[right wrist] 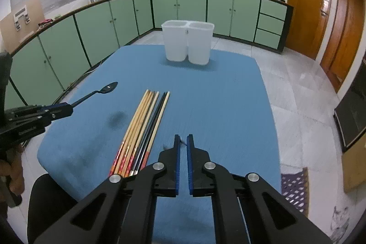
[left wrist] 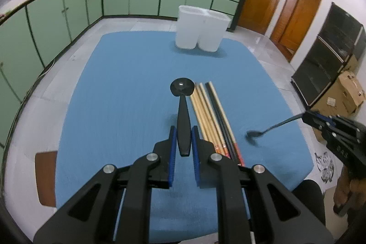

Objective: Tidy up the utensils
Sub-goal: 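Grasp the metal spoon with the right gripper while the left gripper grasps the black spoon, then carry both spoons to the white holder and drop them into its compartments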

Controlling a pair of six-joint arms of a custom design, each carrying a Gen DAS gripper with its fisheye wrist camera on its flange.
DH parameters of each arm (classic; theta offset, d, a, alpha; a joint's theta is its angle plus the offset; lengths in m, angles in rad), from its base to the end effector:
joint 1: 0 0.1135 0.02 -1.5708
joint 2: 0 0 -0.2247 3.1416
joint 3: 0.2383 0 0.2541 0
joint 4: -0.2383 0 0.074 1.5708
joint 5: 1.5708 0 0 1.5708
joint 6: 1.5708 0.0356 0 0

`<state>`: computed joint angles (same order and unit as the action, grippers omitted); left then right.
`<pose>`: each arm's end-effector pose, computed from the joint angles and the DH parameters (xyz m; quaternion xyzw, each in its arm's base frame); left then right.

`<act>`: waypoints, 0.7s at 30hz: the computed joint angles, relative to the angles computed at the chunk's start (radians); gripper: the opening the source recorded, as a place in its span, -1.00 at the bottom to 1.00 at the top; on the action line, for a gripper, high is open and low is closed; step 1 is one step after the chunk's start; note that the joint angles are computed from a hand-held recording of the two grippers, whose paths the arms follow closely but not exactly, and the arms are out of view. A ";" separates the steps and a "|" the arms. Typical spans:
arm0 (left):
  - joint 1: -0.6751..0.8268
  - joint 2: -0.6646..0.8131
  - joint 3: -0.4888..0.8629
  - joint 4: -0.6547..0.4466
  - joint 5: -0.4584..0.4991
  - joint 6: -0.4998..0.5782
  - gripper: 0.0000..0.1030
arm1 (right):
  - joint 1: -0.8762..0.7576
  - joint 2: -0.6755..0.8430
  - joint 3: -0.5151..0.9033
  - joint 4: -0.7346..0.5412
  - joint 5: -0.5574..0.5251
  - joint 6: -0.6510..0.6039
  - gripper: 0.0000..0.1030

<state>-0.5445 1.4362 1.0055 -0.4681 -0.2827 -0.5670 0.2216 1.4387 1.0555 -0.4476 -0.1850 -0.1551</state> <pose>0.2674 -0.1503 0.2029 -0.0570 0.9341 -0.0592 0.3475 0.3062 0.0757 0.2191 -0.2066 0.9057 0.0980 0.3570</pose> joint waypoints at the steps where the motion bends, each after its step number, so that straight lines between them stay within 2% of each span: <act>1: 0.000 -0.001 0.020 -0.014 -0.004 0.020 -0.77 | 0.000 0.006 0.021 -0.017 0.002 -0.007 -0.91; 6: 0.017 0.018 0.125 -0.059 0.010 0.101 -0.77 | 0.001 0.068 0.154 -0.106 0.003 -0.036 -0.96; 10: 0.066 0.055 0.216 -0.091 0.094 0.141 -0.77 | -0.008 0.108 0.245 -0.157 -0.006 -0.037 -0.97; 15: 0.156 0.147 0.372 -0.186 0.293 0.154 -0.77 | -0.013 0.133 0.335 -0.199 -0.012 -0.027 -0.97; 21: 0.215 0.289 0.593 -0.309 0.332 0.203 -0.77 | -0.013 0.182 0.442 -0.215 -0.035 -0.011 -0.97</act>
